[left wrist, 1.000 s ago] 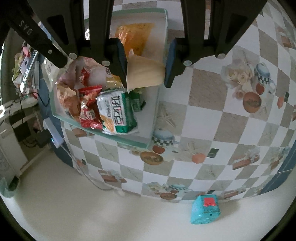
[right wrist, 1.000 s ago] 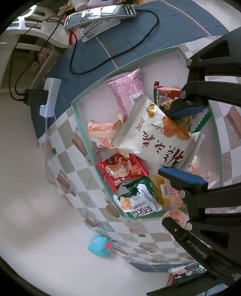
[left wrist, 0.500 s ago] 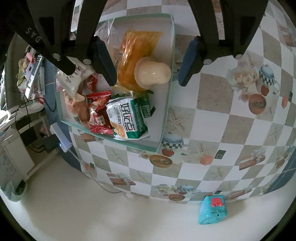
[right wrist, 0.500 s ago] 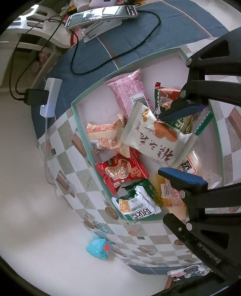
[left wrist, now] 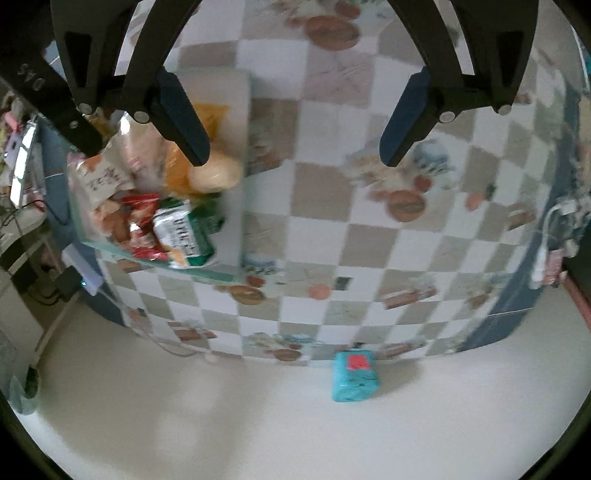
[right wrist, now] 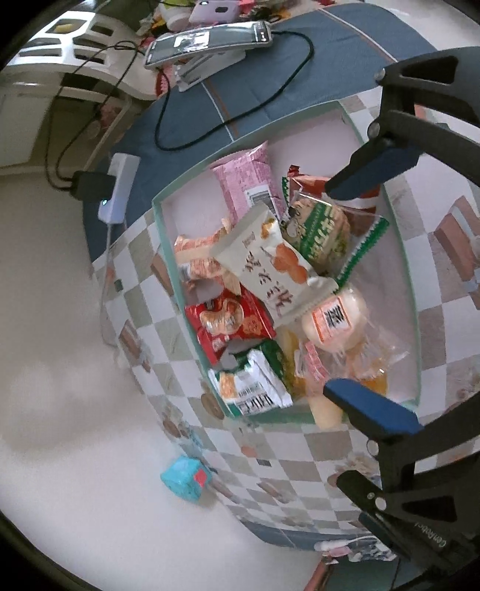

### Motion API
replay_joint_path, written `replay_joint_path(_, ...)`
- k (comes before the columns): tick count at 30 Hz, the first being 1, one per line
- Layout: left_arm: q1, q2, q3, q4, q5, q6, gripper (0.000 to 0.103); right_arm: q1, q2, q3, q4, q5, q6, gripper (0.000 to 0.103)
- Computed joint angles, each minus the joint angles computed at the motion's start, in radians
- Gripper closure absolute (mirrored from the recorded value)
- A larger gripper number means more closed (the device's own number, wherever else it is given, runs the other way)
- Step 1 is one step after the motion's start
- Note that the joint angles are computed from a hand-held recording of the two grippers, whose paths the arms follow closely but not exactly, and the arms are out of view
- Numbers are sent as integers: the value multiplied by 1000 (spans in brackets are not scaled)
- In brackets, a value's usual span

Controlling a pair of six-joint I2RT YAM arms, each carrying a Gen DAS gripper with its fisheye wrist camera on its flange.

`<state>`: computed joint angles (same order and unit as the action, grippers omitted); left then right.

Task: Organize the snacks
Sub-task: 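Withdraw both open grippers back from the tray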

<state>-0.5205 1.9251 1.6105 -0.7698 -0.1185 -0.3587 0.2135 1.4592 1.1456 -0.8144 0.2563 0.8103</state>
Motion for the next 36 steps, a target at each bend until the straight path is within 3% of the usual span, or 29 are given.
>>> replay_joint_path(9,23,-186,-223,26,-81,-8,10,176,-86,-41,-59,119,82,0)
replay_joint_path(19,1,-335,-380,33,-154,-5,10,306,-134,-83,-141,192,177,0)
replay_joint_path(36,21,-342,-393,19,-140,-8,10,330,-102,-55,-155,204,164,0)
